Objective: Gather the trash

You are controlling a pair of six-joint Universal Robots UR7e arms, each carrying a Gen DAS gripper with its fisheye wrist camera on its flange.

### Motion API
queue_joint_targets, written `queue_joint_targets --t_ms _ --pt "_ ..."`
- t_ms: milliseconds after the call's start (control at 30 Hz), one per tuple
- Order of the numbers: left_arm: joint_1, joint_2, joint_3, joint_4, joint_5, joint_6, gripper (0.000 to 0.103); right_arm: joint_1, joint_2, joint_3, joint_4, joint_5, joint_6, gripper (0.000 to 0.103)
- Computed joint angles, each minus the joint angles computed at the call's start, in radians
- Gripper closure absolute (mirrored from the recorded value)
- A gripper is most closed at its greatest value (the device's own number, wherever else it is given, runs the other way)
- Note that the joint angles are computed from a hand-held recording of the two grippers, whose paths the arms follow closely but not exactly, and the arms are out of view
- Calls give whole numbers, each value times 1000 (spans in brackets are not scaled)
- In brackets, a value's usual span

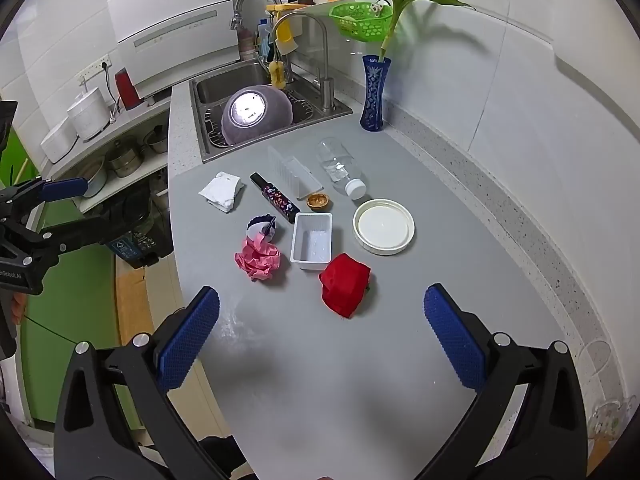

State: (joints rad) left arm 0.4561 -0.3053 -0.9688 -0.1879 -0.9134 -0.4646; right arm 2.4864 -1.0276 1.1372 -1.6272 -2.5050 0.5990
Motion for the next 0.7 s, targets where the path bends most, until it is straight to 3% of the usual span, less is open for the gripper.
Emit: queue_joint_targets --t_ms 700 --pt "2 2 -7 5 -2 -4 5 -4 4 -14 7 7 1 3"
